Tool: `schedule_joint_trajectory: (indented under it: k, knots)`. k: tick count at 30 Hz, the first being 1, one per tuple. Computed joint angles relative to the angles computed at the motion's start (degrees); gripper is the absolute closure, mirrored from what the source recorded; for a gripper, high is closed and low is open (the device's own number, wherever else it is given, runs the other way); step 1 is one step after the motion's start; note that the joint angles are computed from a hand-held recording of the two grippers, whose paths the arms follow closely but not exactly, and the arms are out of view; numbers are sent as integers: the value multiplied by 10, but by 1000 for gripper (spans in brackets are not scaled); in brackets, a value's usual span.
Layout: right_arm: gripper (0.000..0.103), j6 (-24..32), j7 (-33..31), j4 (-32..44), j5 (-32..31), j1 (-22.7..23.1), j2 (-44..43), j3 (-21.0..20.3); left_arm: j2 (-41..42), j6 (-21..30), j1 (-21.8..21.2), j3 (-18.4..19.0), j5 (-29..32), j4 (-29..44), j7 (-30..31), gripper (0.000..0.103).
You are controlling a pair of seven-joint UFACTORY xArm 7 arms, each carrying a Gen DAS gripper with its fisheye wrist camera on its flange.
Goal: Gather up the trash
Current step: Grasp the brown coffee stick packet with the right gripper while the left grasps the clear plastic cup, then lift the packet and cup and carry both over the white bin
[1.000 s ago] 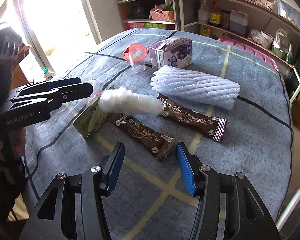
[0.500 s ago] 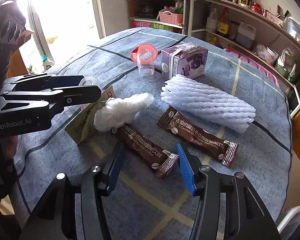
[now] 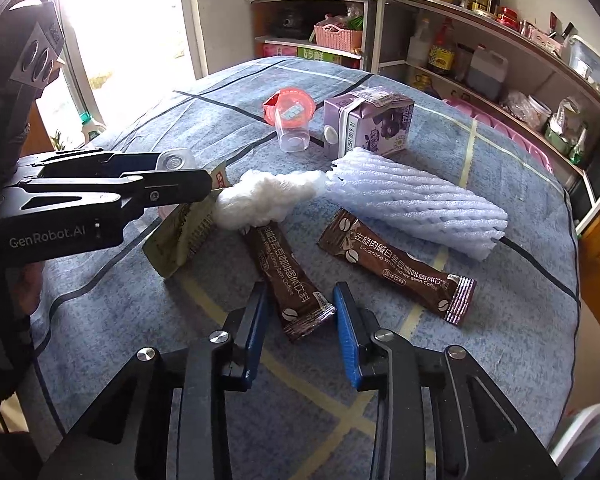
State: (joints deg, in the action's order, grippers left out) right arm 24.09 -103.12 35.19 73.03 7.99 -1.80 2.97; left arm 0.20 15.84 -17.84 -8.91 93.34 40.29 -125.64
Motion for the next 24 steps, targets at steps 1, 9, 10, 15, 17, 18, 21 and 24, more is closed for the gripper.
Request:
schedule_joint_trajectory:
  k: [1, 9, 10, 15, 17, 18, 21, 24]
  knots:
    - [75, 1, 0, -1, 0, 0, -1, 0, 0, 2, 0, 0, -7, 0, 9, 69]
    - [76, 5, -2, -14, 4, -1, -14, -4, -18, 10, -2, -3, -9, -13, 3, 71]
    - [76, 8, 2, -16, 3, -1, -16, -6, -22, 11, -2, -4, -9, -15, 3, 71]
    - [76, 23, 15, -29, 0, -4, -32, -14, -46, 19, -5, -10, -17, -28, 8, 71]
    - [76, 25, 16, -38, 0, -5, -41, -18, -54, 19, -5, -12, -24, -33, 12, 71]
    - [76, 29, 17, -41, -2, -6, -45, -21, -59, 21, -6, -14, -28, -36, 12, 71]
    - [76, 39, 35, -49, -15, -11, -58, -30, -77, 31, -9, -23, -49, -46, 28, 71]
    - [76, 67, 43, -59, -21, -21, -75, -46, -96, 34, -12, -32, -59, -55, 33, 71]
